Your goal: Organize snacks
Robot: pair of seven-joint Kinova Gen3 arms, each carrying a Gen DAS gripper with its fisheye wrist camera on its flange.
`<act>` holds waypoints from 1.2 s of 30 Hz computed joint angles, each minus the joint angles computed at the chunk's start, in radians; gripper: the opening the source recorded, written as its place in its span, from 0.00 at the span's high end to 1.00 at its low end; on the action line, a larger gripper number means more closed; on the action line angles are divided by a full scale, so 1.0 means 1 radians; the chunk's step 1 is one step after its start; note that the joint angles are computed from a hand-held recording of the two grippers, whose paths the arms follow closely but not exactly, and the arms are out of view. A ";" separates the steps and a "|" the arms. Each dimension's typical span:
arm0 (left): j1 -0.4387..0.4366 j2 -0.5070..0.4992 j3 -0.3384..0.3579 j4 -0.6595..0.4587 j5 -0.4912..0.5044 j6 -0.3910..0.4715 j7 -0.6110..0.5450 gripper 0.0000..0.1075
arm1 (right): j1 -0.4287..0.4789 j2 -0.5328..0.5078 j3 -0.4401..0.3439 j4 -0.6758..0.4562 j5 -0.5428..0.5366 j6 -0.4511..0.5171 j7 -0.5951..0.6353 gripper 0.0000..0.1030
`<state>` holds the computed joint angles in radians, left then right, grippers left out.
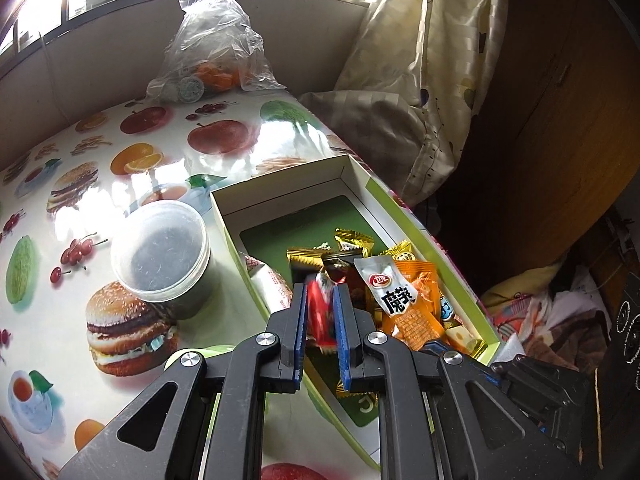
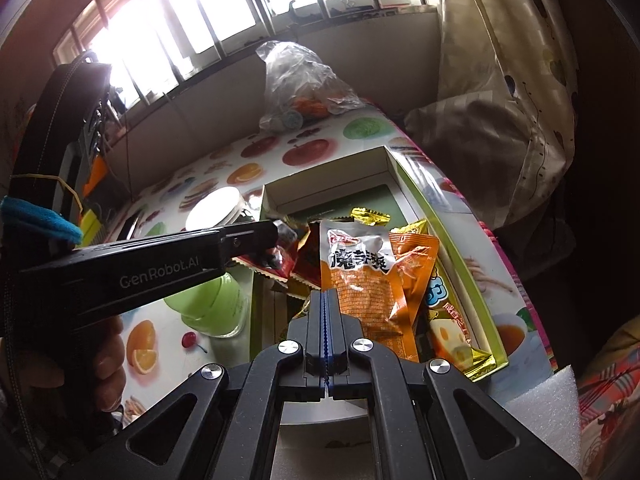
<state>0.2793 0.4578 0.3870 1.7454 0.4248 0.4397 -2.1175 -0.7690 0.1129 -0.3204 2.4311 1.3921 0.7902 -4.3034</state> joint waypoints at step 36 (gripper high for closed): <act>-0.129 -0.155 0.103 0.228 0.108 -0.171 -0.134 0.58 | -0.178 0.031 -0.041 -0.099 -0.309 0.259 0.116 0.58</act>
